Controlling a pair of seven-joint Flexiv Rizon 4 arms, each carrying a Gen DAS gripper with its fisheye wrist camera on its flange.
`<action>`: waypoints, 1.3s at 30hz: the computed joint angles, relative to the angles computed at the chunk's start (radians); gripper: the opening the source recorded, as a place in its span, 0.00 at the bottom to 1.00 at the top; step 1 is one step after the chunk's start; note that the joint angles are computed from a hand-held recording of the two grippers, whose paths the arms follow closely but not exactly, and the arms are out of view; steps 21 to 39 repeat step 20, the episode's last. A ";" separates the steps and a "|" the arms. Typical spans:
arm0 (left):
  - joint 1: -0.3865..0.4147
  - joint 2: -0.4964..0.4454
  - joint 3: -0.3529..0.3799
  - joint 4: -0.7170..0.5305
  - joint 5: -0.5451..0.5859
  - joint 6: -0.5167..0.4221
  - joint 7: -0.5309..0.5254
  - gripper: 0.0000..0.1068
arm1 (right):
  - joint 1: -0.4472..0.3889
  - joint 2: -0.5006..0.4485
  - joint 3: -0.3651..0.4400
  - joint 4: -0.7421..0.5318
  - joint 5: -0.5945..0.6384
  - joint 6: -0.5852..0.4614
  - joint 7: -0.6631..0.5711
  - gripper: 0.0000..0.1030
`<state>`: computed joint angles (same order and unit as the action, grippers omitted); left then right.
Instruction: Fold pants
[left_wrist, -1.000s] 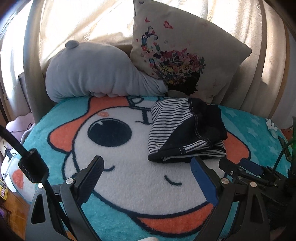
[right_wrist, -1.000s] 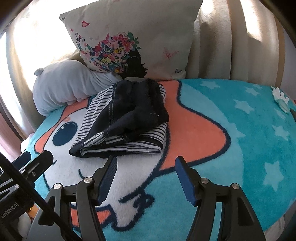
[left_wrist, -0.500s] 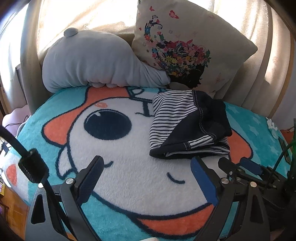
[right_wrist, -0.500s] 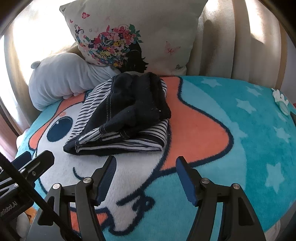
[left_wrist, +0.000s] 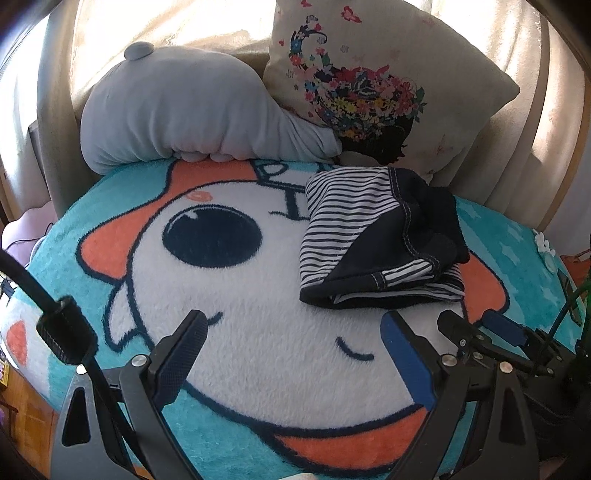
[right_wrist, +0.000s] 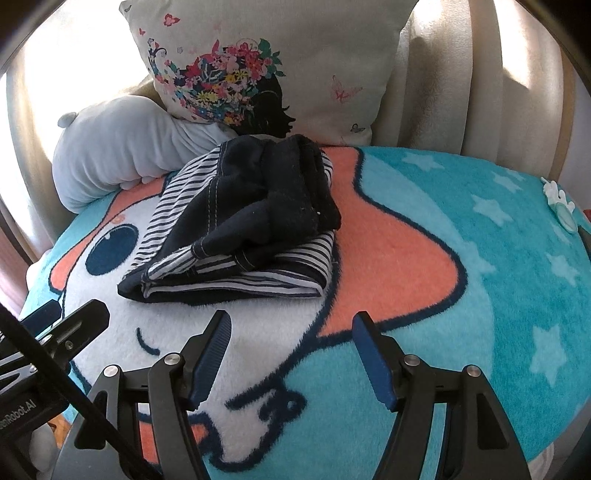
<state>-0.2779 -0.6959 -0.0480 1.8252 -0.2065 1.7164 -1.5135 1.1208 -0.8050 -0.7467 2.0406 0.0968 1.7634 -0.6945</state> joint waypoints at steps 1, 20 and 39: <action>0.001 -0.001 -0.001 0.000 0.000 -0.002 0.000 0.88 | 0.000 -0.001 0.000 0.000 0.000 -0.001 0.000 0.70; 0.009 -0.005 -0.004 -0.003 0.002 -0.013 -0.003 0.88 | 0.003 -0.009 -0.005 -0.003 -0.009 -0.008 0.003 0.72; 0.009 -0.005 -0.004 -0.003 0.002 -0.013 -0.003 0.88 | 0.003 -0.009 -0.005 -0.003 -0.009 -0.008 0.003 0.72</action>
